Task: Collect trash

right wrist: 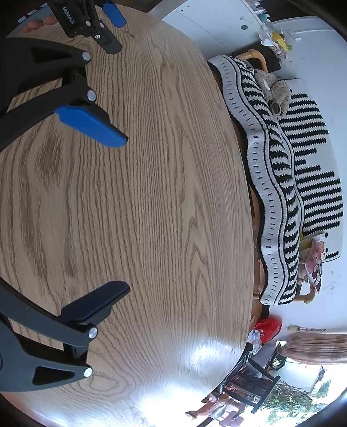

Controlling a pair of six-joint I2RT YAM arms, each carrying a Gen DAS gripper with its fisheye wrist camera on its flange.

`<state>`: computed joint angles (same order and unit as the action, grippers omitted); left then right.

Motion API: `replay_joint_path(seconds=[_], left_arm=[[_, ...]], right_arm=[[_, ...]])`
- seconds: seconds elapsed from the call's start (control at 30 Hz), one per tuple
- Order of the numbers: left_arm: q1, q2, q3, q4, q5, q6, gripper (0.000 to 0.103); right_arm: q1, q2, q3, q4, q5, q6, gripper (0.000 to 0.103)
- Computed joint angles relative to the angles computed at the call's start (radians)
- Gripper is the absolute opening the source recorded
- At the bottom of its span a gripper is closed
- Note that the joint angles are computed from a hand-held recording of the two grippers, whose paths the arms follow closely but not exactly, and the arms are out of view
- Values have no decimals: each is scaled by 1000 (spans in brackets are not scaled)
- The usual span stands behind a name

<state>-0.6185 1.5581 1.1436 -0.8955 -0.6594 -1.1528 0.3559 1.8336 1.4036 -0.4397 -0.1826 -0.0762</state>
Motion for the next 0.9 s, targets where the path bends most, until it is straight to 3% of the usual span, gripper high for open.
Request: replay_joint_path(seconds=[0.23,0.57,0.7,0.9], left_arm=[[0,17,13,-27,-19,-22,97],[3,35,27,-33,26,-58,97],[-28,105,92,-116,-37,-50,97],[-42,115,88,-77,-69,-5,97]], right_arm=[[-3,-18,1,-12,3,-14,97],[-15,-36,-6,-24,3,-26,97],[-14,-42,-11,-26,-2,-29,97],[-15,-44,-17,-31,-5,-45,97]])
